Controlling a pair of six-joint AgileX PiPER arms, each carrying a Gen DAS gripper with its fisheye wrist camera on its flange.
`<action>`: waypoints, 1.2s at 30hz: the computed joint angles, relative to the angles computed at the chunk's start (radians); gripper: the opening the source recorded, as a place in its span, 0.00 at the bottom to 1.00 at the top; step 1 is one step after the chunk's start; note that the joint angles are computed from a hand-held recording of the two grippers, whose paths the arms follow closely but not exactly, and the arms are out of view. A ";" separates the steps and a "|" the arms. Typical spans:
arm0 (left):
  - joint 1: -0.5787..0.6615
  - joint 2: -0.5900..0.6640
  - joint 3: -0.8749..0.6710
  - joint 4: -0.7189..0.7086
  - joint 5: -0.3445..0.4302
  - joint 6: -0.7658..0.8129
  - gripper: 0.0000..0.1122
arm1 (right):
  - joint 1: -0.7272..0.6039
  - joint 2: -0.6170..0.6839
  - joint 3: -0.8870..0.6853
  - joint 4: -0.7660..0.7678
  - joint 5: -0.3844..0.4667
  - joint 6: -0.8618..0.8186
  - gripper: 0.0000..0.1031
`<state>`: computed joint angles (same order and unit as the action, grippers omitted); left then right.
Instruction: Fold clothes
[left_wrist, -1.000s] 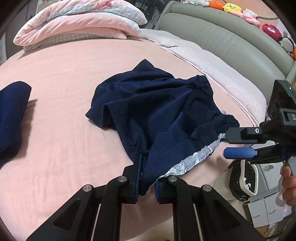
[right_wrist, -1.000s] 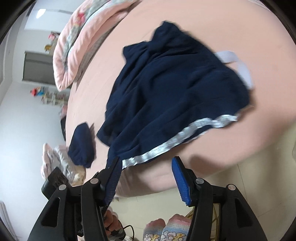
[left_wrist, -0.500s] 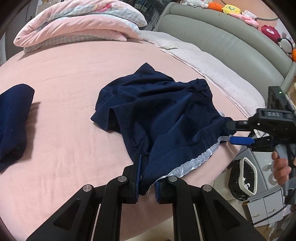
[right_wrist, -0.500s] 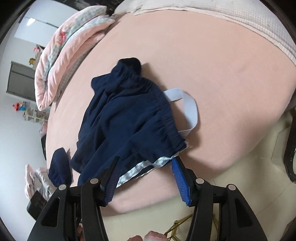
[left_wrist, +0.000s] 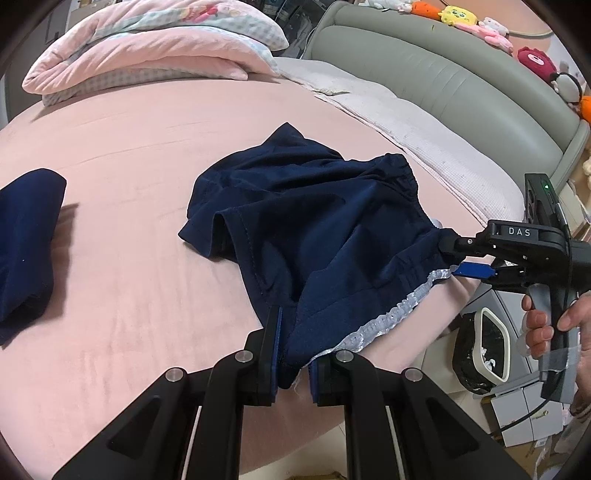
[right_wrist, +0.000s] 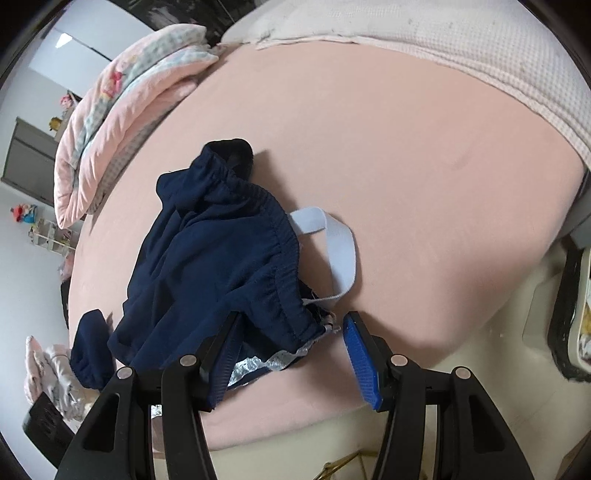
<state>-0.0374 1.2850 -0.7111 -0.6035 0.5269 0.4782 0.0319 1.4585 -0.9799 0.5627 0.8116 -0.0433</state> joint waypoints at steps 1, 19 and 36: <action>-0.002 0.000 0.000 0.004 0.000 -0.004 0.09 | -0.003 -0.002 0.005 0.018 -0.005 -0.022 0.53; -0.060 -0.026 0.018 0.079 0.037 -0.016 0.09 | 0.097 -0.085 -0.064 -0.263 0.046 0.117 0.19; -0.088 -0.005 -0.002 0.125 0.113 -0.080 0.12 | 0.143 -0.055 -0.074 -0.373 0.084 0.165 0.19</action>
